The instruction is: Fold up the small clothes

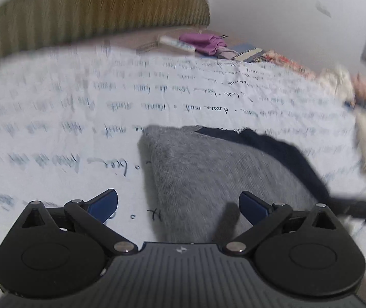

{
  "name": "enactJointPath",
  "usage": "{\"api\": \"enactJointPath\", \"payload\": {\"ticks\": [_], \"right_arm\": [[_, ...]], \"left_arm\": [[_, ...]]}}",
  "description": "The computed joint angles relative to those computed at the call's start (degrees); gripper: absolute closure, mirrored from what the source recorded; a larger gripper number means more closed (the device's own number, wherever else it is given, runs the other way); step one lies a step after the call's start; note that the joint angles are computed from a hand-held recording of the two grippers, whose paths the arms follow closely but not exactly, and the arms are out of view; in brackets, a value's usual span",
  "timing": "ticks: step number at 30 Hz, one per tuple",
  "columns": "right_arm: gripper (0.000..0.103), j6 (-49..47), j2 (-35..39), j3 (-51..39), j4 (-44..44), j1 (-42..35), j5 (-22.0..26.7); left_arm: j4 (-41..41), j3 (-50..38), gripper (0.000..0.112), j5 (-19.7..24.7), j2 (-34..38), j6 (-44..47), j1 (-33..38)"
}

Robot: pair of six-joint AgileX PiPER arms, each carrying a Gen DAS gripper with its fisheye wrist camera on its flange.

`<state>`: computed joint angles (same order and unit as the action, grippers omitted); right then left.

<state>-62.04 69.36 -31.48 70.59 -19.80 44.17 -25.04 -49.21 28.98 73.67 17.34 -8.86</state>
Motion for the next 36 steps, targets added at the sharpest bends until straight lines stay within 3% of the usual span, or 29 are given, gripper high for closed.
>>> {"api": "enactJointPath", "payload": {"ticks": [3,5,8,11,12,14,15,16,17,19,22,24,26,28,29,30,32,34,36], "right_arm": [[0.022,-4.1,10.3,-3.4,5.3,-2.2,4.8],[0.021,-7.6,15.8,-5.4,9.6,-3.2,8.5],[0.021,-8.2,23.3,-9.6,13.7,-2.7,13.9],[0.022,-8.8,26.6,-12.1,17.9,1.0,12.5],[0.023,-9.4,27.1,-12.7,18.7,2.2,12.0],[0.043,-9.5,26.6,-13.8,18.0,4.7,9.1],[0.06,-9.2,26.1,-14.1,17.3,5.6,8.1],[0.07,-9.4,25.5,-13.9,17.4,5.9,7.9],[0.072,-10.4,24.6,-13.3,17.7,5.6,8.1],[0.079,-13.1,21.2,-11.9,17.8,5.9,6.4],[0.081,-15.3,17.9,-11.7,18.3,5.8,5.3],[0.081,-16.3,16.6,-12.2,20.0,6.4,2.7],[0.078,-14.7,18.1,-14.2,19.8,7.3,0.2],[0.073,-5.5,20.1,-17.4,12.5,9.7,-5.3],[0.07,-1.3,19.8,-17.7,8.5,11.2,-9.2],[0.062,0.7,18.2,-16.8,6.1,12.3,-12.4],[0.056,0.7,12.6,-12.5,5.2,13.3,-17.8],[0.056,8.1,4.5,-7.9,-3.4,16.3,-25.5],[0.056,15.8,-4.2,-2.4,-14.8,20.7,-32.2]], "left_arm": [[-17.2,-6.3,0.011,10.7,8.8,12.7,9.8],[-26.4,-7.9,0.014,13.9,14.1,19.6,13.3],[-33.7,-10.5,0.017,17.7,19.8,24.2,15.1],[-39.7,-11.7,0.033,19.3,22.9,28.1,15.0],[-39.9,-11.9,0.036,18.5,23.1,27.7,14.3],[-38.2,-11.9,0.062,14.6,22.4,27.2,12.1],[-36.6,-11.3,0.066,12.1,21.3,26.8,11.0],[-35.0,-10.5,0.077,9.7,19.9,26.8,9.9],[-34.8,-8.9,0.084,7.1,17.9,28.7,8.6],[-33.3,-6.3,0.086,1.5,13.9,31.2,5.5],[-31.7,-4.8,0.087,-4.8,10.3,33.2,1.2],[-25.9,-6.4,0.087,-8.1,10.6,27.7,-1.1],[-14.4,-9.8,0.08,-8.2,13.0,16.3,-2.9],[-3.0,-11.1,0.07,-9.3,15.1,5.1,-4.1],[2.7,-10.3,0.07,-10.6,14.7,0.1,-4.5],[8.5,-8.8,0.068,-12.1,13.2,-5.0,-5.1],[19.9,-5.5,0.043,-13.1,8.8,-16.1,-6.2],[30.9,-1.3,0.034,-13.1,3.3,-27.6,-7.2],[35.5,3.0,0.034,-12.1,-2.3,-32.6,-8.5]]}}
